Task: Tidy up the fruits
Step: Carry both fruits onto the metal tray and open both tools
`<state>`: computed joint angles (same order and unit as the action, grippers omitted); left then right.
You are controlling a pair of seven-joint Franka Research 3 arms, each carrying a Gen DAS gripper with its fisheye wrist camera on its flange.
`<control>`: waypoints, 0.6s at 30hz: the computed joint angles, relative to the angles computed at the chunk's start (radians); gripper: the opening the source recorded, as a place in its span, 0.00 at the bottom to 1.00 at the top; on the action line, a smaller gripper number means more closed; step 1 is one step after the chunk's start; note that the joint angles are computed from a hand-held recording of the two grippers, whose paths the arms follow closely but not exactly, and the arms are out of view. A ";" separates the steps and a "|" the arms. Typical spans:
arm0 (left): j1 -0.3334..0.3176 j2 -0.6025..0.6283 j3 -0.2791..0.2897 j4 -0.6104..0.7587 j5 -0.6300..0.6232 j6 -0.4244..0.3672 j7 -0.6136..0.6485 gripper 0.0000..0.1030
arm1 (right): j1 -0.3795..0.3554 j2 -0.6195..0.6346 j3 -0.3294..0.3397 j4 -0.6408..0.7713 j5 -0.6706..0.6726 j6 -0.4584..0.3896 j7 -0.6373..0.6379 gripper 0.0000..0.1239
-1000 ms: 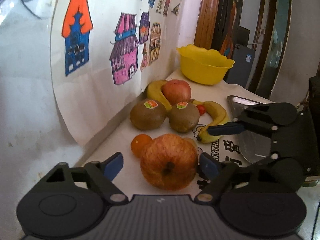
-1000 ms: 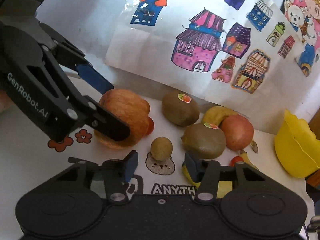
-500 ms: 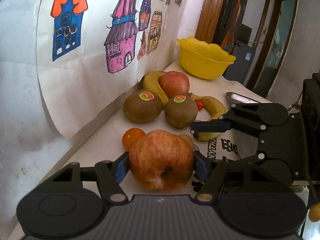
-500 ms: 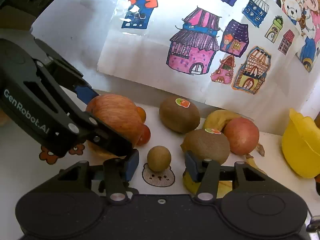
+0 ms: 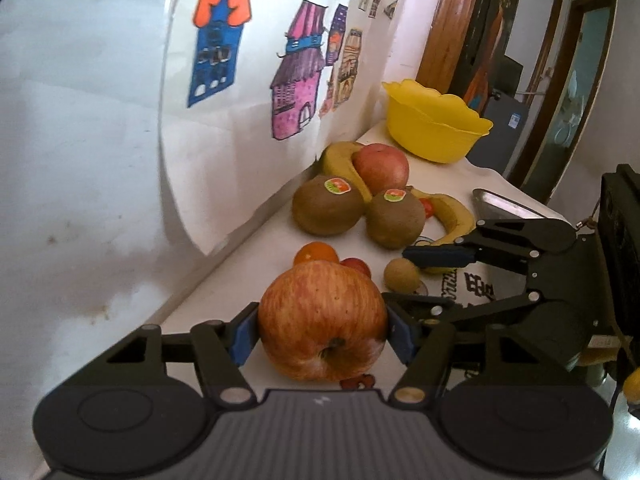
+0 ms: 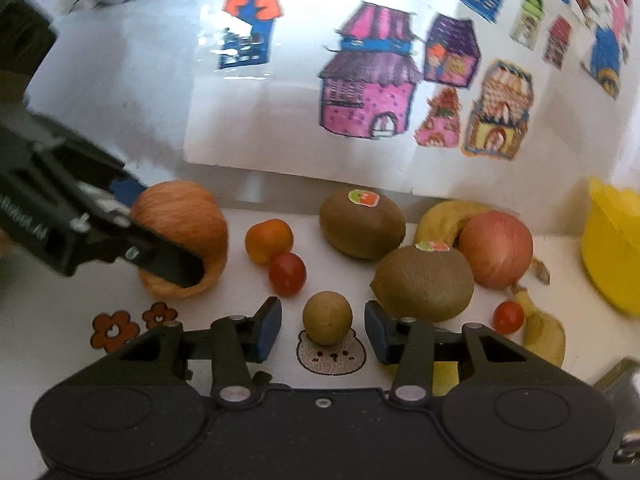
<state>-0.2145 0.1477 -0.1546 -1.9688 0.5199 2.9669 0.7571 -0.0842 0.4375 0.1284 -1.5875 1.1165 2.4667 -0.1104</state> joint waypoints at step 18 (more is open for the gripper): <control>-0.018 -0.006 -0.001 0.021 0.030 -0.073 -0.038 0.67 | 0.027 -0.056 -0.003 -0.090 0.023 0.138 0.191 0.23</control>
<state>-0.2327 0.1417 -0.1555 -1.9475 0.5501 2.8943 0.7194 -0.0576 0.3812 0.1253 -1.6771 1.1399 2.6044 0.0807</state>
